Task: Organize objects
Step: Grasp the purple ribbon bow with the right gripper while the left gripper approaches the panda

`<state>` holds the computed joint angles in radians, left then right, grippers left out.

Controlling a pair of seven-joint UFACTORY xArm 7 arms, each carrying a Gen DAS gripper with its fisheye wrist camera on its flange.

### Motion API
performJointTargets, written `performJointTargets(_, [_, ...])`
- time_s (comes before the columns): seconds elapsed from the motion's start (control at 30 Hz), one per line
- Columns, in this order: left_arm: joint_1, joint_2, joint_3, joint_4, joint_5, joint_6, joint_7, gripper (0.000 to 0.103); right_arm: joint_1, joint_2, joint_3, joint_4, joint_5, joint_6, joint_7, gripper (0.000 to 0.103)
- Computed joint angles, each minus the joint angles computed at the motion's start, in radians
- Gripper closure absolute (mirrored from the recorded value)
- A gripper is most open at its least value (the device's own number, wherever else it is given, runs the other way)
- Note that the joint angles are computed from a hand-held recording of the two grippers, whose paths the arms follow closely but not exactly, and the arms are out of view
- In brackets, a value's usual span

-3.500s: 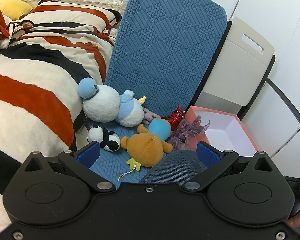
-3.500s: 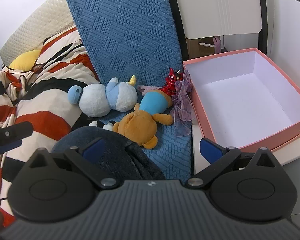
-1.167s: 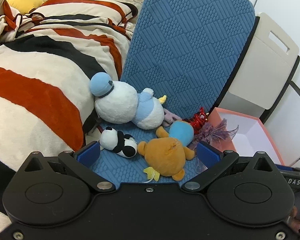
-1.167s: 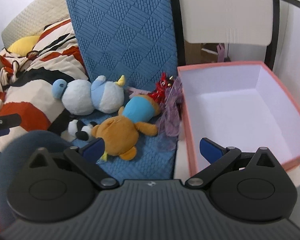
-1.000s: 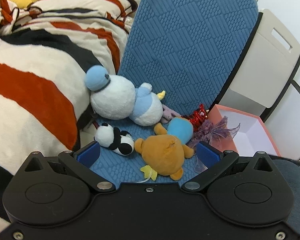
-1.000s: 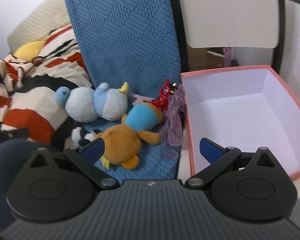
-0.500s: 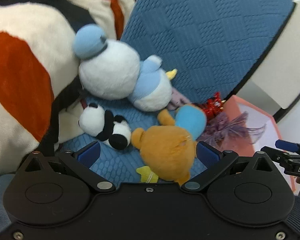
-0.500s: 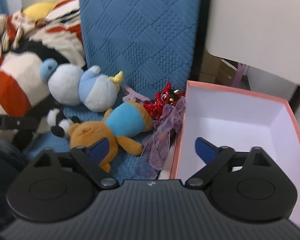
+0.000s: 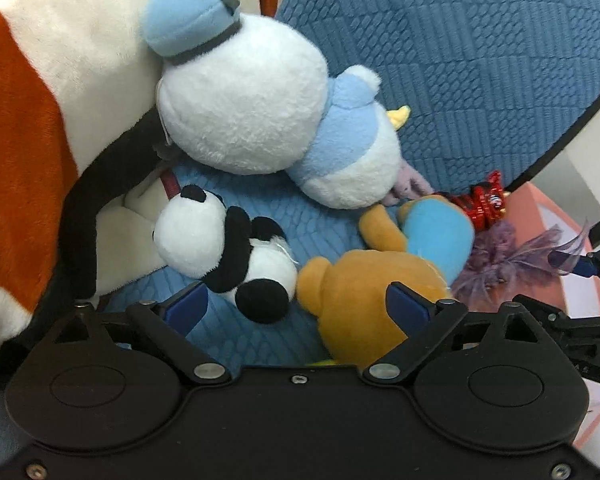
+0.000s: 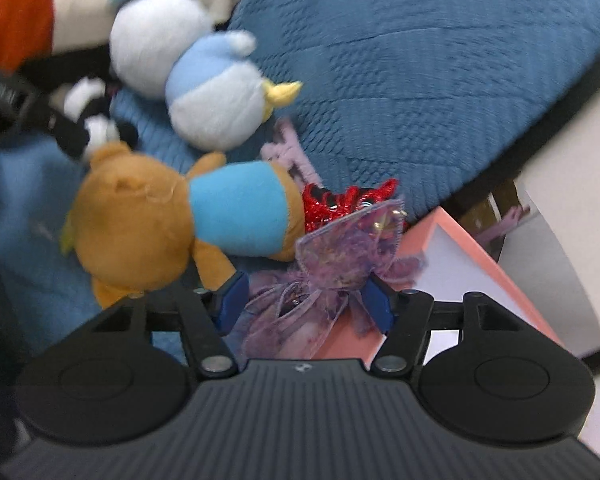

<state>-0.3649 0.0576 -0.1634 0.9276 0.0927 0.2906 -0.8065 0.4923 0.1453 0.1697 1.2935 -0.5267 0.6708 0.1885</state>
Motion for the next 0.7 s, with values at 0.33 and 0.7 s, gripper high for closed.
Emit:
performJointTargets(0.33, [0.003, 0.056, 0.007, 0.020, 0.009, -0.013, 0.012, 0.010, 0.045, 0.131, -0.032, 0.104, -0.110, 0.117, -0.152, 0.053])
performJointTargets(0.7, [0.018, 0.045, -0.014, -0.023, -0.141, -0.100, 0.138, 0.010, 0.094, 0.200, -0.058, 0.178, -0.160, 0.234, -0.170, 0.089])
